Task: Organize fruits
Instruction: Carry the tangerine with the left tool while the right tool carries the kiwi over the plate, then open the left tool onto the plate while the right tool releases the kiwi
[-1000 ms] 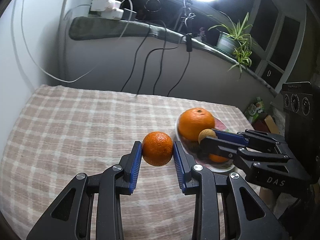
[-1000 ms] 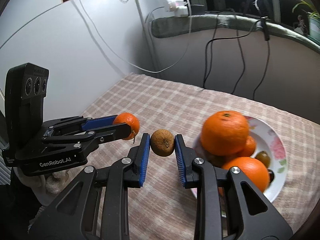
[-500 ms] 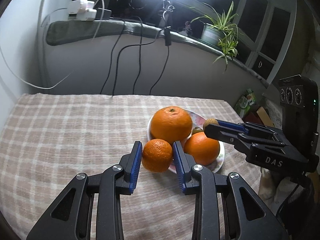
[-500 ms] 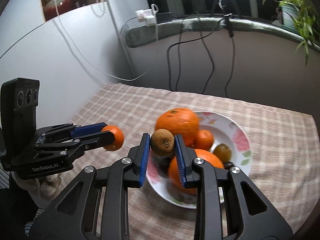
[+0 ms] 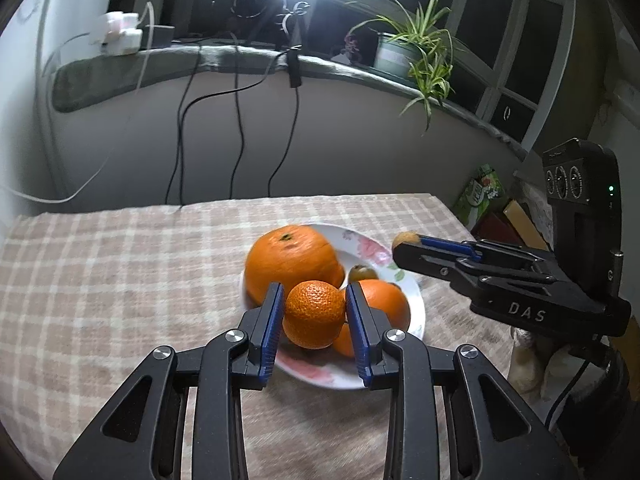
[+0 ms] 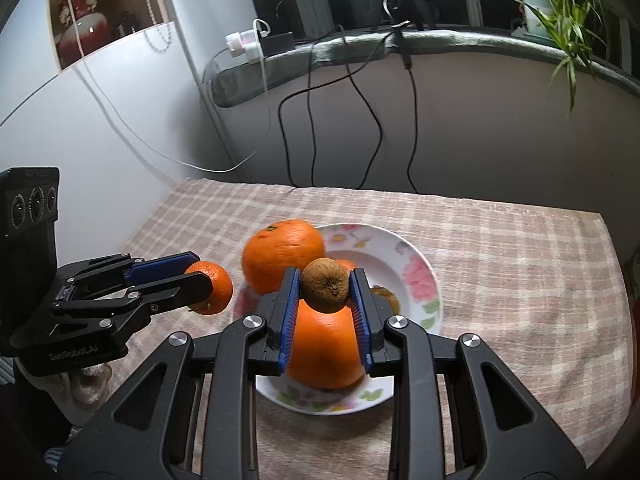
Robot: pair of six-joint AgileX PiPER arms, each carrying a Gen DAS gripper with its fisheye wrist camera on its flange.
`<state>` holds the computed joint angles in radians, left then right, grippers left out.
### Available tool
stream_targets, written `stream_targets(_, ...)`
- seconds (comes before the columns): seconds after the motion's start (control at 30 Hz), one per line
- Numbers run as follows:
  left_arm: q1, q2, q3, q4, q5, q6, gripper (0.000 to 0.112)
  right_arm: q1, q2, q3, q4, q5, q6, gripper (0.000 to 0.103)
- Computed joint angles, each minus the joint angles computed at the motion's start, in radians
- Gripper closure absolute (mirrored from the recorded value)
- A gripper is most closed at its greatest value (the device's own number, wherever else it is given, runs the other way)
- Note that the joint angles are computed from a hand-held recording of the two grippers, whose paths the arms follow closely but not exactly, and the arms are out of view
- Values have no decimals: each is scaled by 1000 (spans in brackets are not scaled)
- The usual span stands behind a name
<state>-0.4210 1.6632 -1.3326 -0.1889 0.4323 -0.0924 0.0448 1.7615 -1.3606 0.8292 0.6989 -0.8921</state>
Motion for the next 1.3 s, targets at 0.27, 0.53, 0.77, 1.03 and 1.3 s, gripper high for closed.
stream_targets(0.27,-35,73,-102,43,36,-28,82,-39,41,-29,20,25,-16,77)
stream_targets(0.53,-60,122,-174,101,57,-67,83,-47,82,-63,28,42,-17,77)
stream_targets(0.77,-83,143,-203,182,56,-127,83,-54,123,-102,25,68,-6,77)
stream_targets(1.03,-84,154,-210,214,58,-162,83,-54,119,-84,41,48,-22,65)
stream_targets(1.3,-73,145,-204,205,53,-159,71,-76,105,-74,92,54,-43,45)
